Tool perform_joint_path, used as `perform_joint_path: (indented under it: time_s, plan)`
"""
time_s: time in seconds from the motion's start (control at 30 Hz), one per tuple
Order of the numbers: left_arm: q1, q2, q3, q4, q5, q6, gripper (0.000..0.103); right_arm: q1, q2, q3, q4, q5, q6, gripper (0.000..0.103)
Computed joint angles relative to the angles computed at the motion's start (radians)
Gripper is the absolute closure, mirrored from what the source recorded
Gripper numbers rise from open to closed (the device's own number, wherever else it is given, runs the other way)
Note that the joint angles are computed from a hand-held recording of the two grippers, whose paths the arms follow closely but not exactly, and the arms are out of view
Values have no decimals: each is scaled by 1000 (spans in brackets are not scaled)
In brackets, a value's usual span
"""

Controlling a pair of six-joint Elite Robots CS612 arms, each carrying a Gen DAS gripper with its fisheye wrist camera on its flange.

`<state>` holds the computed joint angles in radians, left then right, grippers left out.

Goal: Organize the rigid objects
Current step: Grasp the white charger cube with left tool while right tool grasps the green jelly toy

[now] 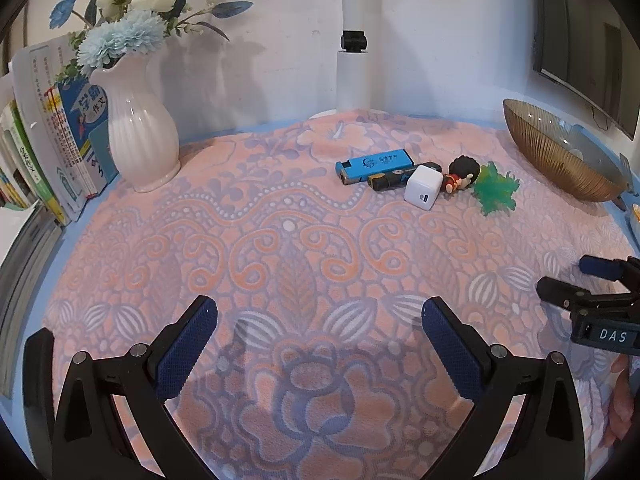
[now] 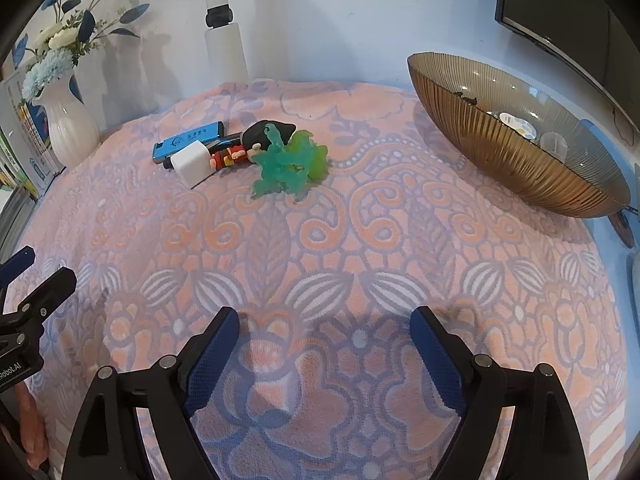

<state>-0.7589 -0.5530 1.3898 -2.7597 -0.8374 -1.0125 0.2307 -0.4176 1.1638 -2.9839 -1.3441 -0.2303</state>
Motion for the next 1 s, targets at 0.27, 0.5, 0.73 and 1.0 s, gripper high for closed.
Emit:
perform_joint_path:
  time_s: [0.27, 0.5, 0.73, 1.0]
  plan:
    - [25, -27, 41, -239, -168, 178, 15, -16, -37, -4, 120, 70, -9, 28]
    - [81, 51, -144, -188, -297, 406, 30, -6, 22, -163, 123, 92, -25, 40]
    - [127, 150, -308, -66, -409, 427, 41, -2, 121, -332, 270, 157, -41, 40]
    - [125, 177, -362, -49, -372, 485, 78, 4, 145, -350, 208, 172, -31, 62]
